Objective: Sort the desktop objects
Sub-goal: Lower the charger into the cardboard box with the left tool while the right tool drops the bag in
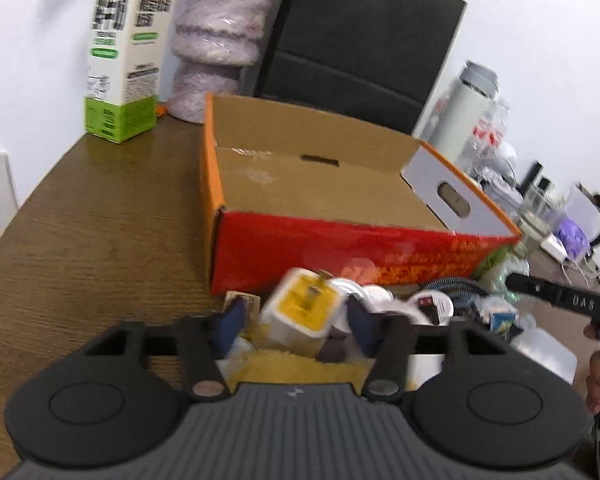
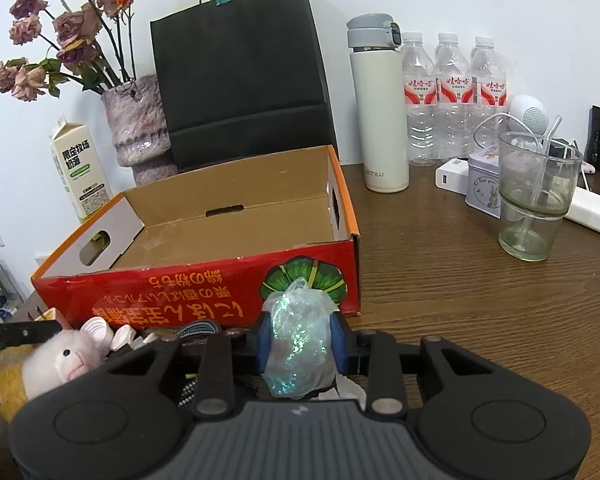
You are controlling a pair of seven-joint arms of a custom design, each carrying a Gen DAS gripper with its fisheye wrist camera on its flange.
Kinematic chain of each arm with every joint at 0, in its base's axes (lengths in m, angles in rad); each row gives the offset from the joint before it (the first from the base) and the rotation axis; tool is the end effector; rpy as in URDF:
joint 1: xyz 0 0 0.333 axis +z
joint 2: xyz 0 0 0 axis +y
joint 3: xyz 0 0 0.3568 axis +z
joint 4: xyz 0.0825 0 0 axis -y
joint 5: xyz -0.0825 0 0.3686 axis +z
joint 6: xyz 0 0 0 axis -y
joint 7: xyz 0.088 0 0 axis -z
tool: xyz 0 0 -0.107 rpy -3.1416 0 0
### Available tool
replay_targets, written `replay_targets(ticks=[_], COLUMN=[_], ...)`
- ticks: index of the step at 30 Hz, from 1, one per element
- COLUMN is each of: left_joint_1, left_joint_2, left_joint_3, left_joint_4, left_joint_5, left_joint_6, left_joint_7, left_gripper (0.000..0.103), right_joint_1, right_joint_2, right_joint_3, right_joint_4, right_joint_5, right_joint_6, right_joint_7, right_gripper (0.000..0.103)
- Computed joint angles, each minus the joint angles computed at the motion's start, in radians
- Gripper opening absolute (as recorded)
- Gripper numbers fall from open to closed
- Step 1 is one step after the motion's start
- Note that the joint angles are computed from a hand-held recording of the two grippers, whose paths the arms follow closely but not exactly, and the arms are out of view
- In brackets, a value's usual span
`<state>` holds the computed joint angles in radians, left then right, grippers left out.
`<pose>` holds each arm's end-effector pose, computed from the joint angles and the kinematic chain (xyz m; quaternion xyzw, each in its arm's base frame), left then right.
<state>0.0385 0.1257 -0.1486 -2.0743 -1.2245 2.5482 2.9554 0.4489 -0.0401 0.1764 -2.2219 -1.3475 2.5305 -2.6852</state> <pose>0.5852 -0.0494 0.4494 -0.4453 0.7855 -0.4227 0.0771 0.4247 0.3205 0.4712 -0.5049 0.7282 -0.3116 0.3431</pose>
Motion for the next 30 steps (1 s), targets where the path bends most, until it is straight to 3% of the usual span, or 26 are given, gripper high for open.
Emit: replay_targets(ticks=[3, 5, 8, 12, 14, 17, 19, 22, 26, 30], left_joint_1=[-0.015, -0.02, -0.011, -0.024, -0.04, -0.079, -0.11, -0.193, -0.316, -0.313], left_joint_2=[-0.014, -0.034, -0.083, -0.11, -0.079, 0.014, 0.095, 0.224, 0.379, 0.467], left_joint_3=[-0.009, -0.01, 0.008, 0.025, 0.02, 0.0, -0.002, 0.045, 0.169, 0.163], left_joint_4=[-0.024, -0.043, -0.052, -0.008, 0.063, 0.197, 0.299, 0.445, 0.609, 0.718], left_joint_5=[0.005, -0.023, -0.09, -0.061, 0.029, 0.21, 0.393, 0.681, 0.979, 1.07], left_joint_6=[0.055, 0.084, 0.026, 0.0, 0.017, 0.105, 0.125, 0.137, 0.136, 0.079], left_joint_7=[0.049, 0.068, 0.097, 0.01, -0.118, -0.338, -0.52, -0.795, -1.085, -1.176], left_gripper=[0.032, 0.032, 0.032, 0.032, 0.032, 0.032, 0.032, 0.032, 0.032, 0.032], right_joint_1=[0.002, 0.012, 0.037, 0.036, 0.02, -0.018, -0.048, -0.08, -0.087, -0.094], right_joint_2=[0.002, -0.006, -0.039, -0.083, -0.084, -0.044, 0.017, 0.133, 0.296, 0.411], right_joint_3=[0.001, 0.01, 0.04, 0.05, 0.039, 0.003, -0.03, -0.071, -0.103, -0.12], right_joint_4=[0.005, 0.01, 0.021, 0.043, 0.072, 0.15, 0.228, 0.346, 0.5, 0.604], right_joint_5=[0.007, 0.031, -0.007, -0.078, -0.105, -0.089, -0.018, 0.147, 0.388, 0.556], right_joint_6=[0.0, -0.028, -0.122, -0.136, -0.1, -0.014, 0.059, 0.123, 0.065, 0.032], right_joint_7=[-0.016, -0.05, -0.068, -0.053, -0.07, -0.151, -0.245, -0.42, -0.694, -0.844], right_gripper=[0.022, 0.011, 0.011, 0.011, 0.011, 0.011, 0.011, 0.012, 0.012, 0.012])
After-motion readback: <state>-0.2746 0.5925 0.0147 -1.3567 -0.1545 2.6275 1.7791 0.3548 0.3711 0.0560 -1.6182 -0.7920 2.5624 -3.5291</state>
